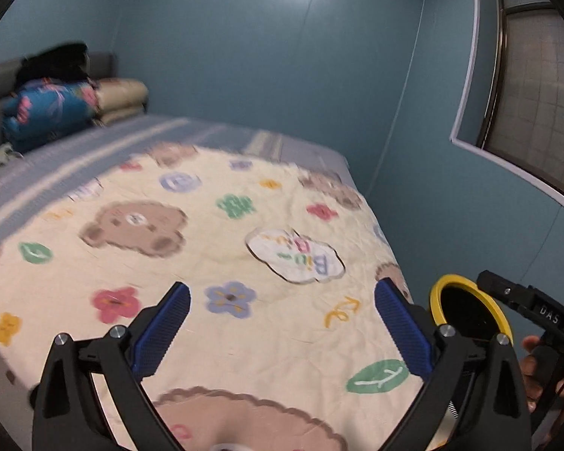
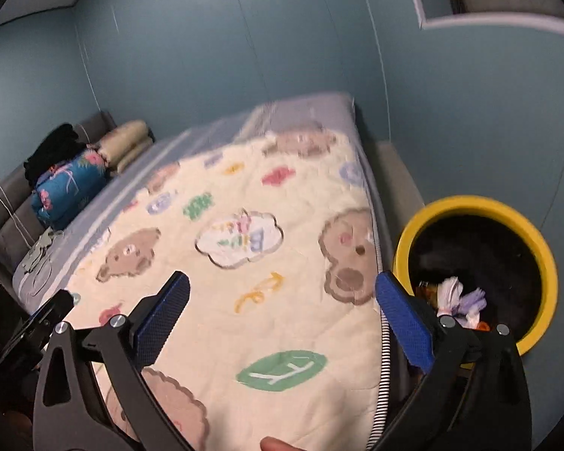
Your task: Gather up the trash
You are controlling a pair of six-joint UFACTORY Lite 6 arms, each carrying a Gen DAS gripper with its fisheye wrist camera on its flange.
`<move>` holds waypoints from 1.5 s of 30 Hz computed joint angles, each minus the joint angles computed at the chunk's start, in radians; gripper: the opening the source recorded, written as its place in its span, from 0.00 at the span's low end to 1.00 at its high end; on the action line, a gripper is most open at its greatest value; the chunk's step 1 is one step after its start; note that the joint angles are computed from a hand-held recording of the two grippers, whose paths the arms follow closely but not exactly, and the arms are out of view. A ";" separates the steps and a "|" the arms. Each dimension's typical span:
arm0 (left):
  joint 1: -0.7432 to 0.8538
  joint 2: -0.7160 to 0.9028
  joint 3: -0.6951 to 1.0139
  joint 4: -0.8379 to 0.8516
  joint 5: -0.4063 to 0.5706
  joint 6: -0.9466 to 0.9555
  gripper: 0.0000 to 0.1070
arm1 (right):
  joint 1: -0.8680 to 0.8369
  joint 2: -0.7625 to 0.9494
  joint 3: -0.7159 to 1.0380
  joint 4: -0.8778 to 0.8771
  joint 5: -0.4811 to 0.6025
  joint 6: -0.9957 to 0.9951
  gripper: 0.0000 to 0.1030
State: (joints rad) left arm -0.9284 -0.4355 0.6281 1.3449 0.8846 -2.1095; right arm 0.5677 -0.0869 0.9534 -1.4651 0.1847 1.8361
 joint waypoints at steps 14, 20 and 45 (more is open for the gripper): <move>-0.578 0.032 0.029 -0.094 0.642 -0.149 0.89 | 0.360 -0.289 -0.251 -0.247 0.524 0.272 0.92; -0.632 0.072 0.074 -0.102 0.701 -0.128 0.89 | 0.366 -0.299 -0.273 -0.233 0.518 0.284 0.92; -0.639 0.093 0.082 -0.107 0.686 -0.139 0.89 | 0.365 -0.268 -0.285 -0.259 0.496 0.311 0.92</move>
State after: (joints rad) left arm -1.5674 -0.3421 0.7097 1.2378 1.5710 -2.2482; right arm 0.9326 -0.3551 0.6682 -1.7244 0.6809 2.1467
